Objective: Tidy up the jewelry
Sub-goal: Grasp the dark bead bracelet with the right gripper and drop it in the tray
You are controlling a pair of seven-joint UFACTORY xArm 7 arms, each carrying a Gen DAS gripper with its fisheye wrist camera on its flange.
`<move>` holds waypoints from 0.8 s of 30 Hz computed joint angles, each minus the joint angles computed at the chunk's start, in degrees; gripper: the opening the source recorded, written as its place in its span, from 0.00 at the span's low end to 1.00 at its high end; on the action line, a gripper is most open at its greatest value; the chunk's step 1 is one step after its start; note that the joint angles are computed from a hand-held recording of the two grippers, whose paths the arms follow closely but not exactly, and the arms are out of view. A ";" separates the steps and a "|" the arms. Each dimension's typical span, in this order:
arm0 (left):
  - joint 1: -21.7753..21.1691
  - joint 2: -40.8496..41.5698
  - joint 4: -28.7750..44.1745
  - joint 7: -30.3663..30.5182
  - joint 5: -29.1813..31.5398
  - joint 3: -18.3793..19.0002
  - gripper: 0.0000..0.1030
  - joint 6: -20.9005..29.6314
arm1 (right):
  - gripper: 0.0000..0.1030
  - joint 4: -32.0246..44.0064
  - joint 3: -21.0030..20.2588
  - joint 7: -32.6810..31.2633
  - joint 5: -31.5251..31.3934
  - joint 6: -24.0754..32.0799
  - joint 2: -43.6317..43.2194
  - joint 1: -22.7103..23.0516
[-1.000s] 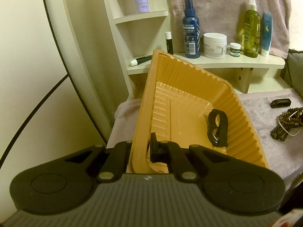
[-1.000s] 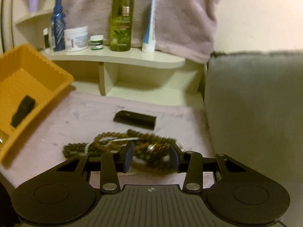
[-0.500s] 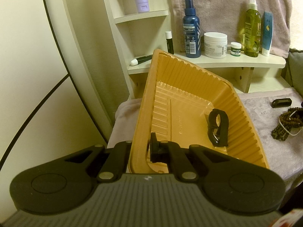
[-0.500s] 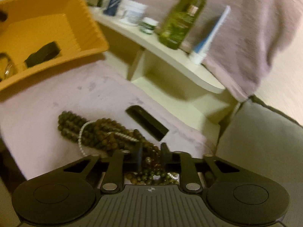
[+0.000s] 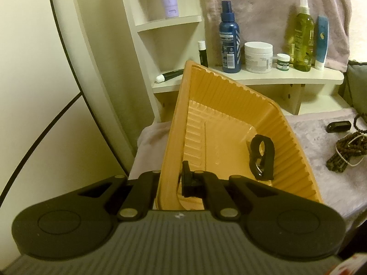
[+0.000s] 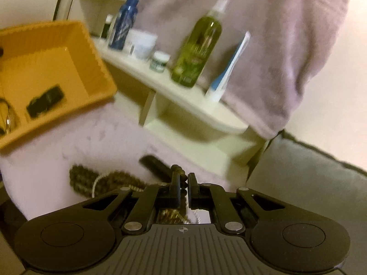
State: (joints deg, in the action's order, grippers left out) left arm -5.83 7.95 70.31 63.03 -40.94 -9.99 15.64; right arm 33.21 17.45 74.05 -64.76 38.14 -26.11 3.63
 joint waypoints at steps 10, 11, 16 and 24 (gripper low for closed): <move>0.13 -0.06 0.15 0.36 -0.36 0.06 0.04 0.47 | 0.06 5.63 0.63 8.00 -4.22 -9.23 1.36 -1.56; 0.12 -0.03 0.17 0.42 -0.41 0.06 0.04 0.44 | 0.06 6.75 0.52 9.23 -4.95 -11.24 2.57 -1.69; 0.13 -0.04 0.19 0.51 -0.53 0.09 0.04 0.53 | 0.06 13.47 0.44 18.20 -11.91 -20.13 10.79 -1.19; 0.14 -0.08 0.26 0.63 -0.75 0.11 0.04 0.77 | 0.06 24.58 -2.47 25.90 -19.59 -23.84 25.13 4.73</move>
State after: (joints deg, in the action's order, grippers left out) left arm -5.69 7.88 70.57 63.66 -41.69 -9.88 16.40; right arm 57.79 14.98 99.96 -84.35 14.30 -0.98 8.35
